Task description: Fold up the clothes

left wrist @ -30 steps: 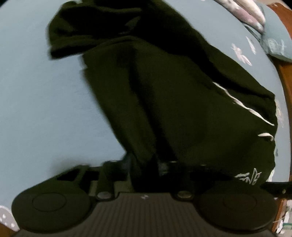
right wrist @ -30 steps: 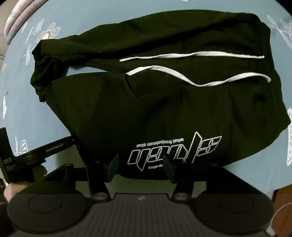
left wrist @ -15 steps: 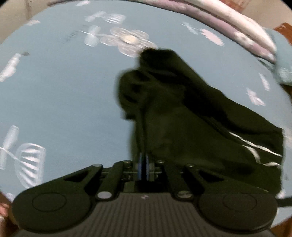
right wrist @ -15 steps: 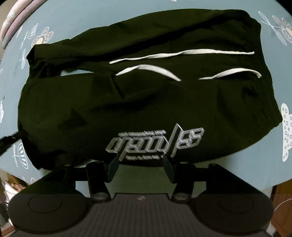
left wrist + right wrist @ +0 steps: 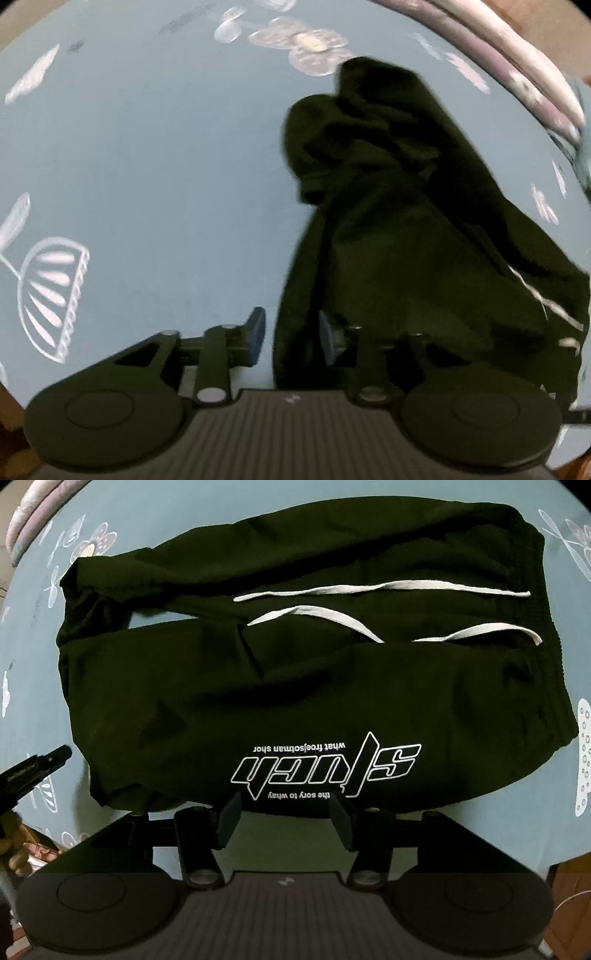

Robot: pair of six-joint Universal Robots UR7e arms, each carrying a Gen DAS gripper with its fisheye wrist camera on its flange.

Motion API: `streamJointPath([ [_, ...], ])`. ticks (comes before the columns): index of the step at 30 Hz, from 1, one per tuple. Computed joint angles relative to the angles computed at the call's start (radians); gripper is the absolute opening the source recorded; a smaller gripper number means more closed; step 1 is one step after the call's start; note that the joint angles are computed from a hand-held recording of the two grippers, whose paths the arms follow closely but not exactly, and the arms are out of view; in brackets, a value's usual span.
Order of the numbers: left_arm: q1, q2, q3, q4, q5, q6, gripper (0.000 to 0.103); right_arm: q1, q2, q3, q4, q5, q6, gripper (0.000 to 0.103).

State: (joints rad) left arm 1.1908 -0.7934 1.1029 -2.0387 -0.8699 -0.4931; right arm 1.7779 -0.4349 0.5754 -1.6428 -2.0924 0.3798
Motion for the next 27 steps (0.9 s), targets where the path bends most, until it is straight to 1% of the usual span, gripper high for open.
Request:
streamJointPath([
  [2,0.024,0.005,0.0,-0.053,-0.051,-0.005,0.04,0.001,0.002,-0.002,0.003,0.001,-0.006,0.058],
  [4,0.042,0.016,-0.011,-0.073,-0.102,-0.019,0.04,0.001,0.008,-0.011,0.011,-0.001,-0.005,0.058],
  [5,0.054,0.024,-0.025,-0.069,-0.147,-0.015,0.04,0.002,0.009,-0.012,0.013,-0.002,-0.004,0.058],
  [6,0.061,0.039,-0.051,-0.033,-0.18,-0.006,0.035,0.002,0.01,-0.014,0.015,-0.003,-0.003,0.058],
  [7,0.059,0.057,-0.085,0.026,-0.17,0.003,0.027,0.002,0.011,-0.018,0.018,-0.002,-0.003,0.058],
  [8,0.05,0.071,-0.106,0.063,-0.145,0.026,0.002,0.003,0.013,-0.022,0.022,-0.002,-0.005,0.058],
  [9,0.042,0.081,-0.119,0.084,-0.127,0.052,0.0,0.003,0.013,-0.023,0.021,-0.004,-0.009,0.058],
  [13,0.005,0.06,-0.081,-0.013,-0.224,0.149,0.0,0.003,0.004,-0.013,0.007,-0.012,-0.013,0.058],
  [16,-0.03,0.067,-0.083,-0.049,-0.322,0.227,0.0,-0.001,-0.007,0.005,-0.006,-0.012,-0.003,0.058],
  [17,-0.036,0.081,-0.098,-0.056,-0.376,0.244,0.0,-0.003,-0.011,0.011,-0.011,-0.012,0.0,0.058],
  [18,-0.041,0.097,-0.114,-0.06,-0.427,0.261,0.0,-0.004,-0.015,0.017,-0.015,-0.011,0.003,0.058],
  [20,-0.052,0.133,-0.145,-0.052,-0.509,0.298,0.0,-0.005,-0.021,0.025,-0.021,-0.01,0.003,0.058],
  [23,-0.067,0.209,-0.203,-0.047,-0.608,0.323,0.0,-0.007,-0.042,0.053,-0.027,-0.027,0.013,0.058],
  [24,-0.07,0.237,-0.22,-0.066,-0.643,0.328,0.0,-0.01,-0.054,0.073,-0.026,-0.036,0.026,0.058],
  [25,-0.074,0.266,-0.244,-0.07,-0.663,0.33,0.0,-0.013,-0.067,0.093,-0.025,-0.045,0.041,0.058],
  [27,-0.079,0.346,-0.338,-0.029,-0.699,0.331,0.0,-0.019,-0.091,0.131,-0.02,-0.063,0.071,0.058],
])
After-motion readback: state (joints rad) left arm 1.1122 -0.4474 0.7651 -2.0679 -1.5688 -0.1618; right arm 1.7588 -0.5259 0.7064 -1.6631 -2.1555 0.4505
